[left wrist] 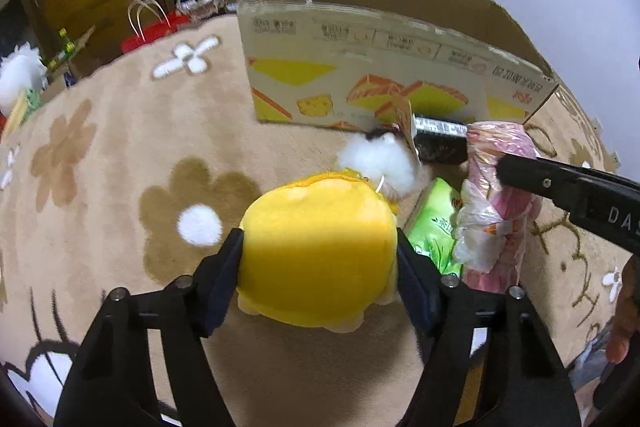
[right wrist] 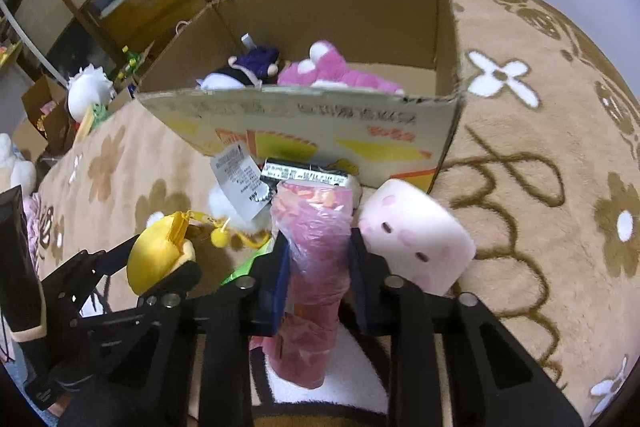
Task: Organize soft objects
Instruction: 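Grasp the yellow plush with the left tool while the right tool grasps the pink bundle, then lift both held items over the box and release them inside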
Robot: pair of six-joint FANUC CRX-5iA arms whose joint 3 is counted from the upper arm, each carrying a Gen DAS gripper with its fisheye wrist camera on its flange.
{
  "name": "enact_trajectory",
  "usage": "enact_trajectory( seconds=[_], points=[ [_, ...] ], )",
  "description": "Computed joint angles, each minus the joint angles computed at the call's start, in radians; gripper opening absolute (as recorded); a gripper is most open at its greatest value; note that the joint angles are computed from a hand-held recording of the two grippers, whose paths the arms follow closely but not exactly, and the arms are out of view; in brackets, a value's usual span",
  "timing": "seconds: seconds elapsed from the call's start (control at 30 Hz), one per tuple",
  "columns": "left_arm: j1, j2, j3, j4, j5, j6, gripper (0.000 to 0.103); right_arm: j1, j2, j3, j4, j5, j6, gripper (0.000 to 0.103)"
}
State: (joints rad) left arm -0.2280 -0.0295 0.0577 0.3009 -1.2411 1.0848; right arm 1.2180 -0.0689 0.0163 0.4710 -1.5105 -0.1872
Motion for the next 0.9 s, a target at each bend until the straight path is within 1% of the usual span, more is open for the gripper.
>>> enact_trajectory(
  seconds=[0.23, 0.33, 0.47, 0.6, 0.67, 0.9],
  points=[
    [0.016, -0.058, -0.04, 0.036, 0.08, -0.028, 0.068, 0.023, 0.009, 0.026, 0.043, -0.034, 0.003, 0.022],
    [0.017, -0.084, -0.059, 0.039, 0.127, -0.027, 0.068, 0.044, 0.007, 0.023, 0.089, -0.052, -0.014, 0.021],
    [0.029, -0.107, -0.075, 0.07, 0.178, -0.034, 0.068, 0.072, -0.008, 0.009, 0.156, -0.062, -0.057, 0.019],
    [0.045, -0.123, -0.083, 0.113, 0.219, -0.048, 0.068, 0.1, -0.004, 0.024, 0.225, -0.102, -0.072, 0.019],
    [0.051, -0.137, -0.093, 0.142, 0.257, -0.047, 0.068, 0.115, -0.005, 0.03, 0.267, -0.123, -0.073, 0.019],
    [0.05, -0.115, -0.063, 0.21, 0.329, -0.082, 0.068, 0.138, -0.006, 0.043, 0.427, -0.175, -0.054, 0.019]
  ],
)
